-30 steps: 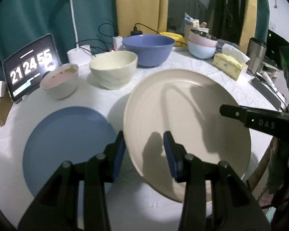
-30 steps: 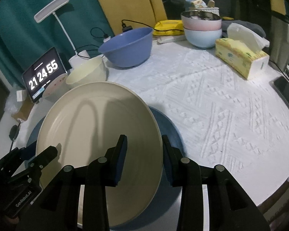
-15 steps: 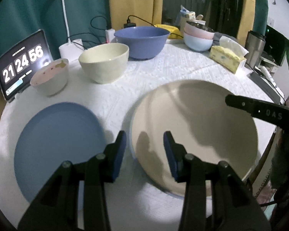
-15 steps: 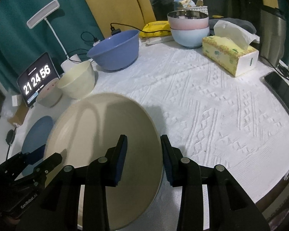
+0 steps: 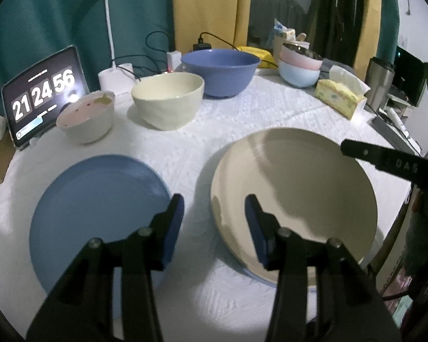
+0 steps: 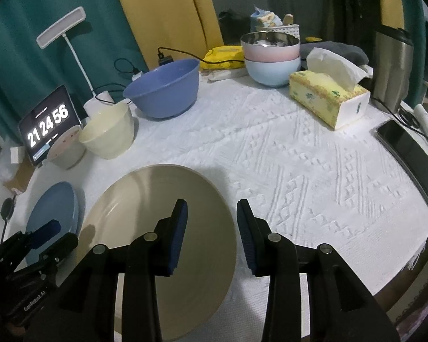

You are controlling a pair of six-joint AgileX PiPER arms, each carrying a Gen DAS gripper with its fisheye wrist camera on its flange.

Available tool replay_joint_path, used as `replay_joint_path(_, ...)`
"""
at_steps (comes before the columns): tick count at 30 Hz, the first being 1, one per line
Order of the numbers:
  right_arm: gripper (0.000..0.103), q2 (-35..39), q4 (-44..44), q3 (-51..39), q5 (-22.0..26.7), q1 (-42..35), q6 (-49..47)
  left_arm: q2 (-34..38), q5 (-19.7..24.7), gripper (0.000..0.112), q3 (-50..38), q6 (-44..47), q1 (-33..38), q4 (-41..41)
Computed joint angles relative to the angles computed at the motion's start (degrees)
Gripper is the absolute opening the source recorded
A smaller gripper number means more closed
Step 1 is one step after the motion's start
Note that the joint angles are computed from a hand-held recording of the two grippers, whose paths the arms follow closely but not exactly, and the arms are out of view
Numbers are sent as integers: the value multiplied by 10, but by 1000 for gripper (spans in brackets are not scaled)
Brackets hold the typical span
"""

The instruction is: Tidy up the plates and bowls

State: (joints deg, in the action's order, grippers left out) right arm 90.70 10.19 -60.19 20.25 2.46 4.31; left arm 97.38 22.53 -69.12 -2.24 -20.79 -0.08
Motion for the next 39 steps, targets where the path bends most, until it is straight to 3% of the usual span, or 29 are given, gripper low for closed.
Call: replay_joint_path(39,39,47,-248,-98,74,178,258,-67,-50,47,90,235,138,-239)
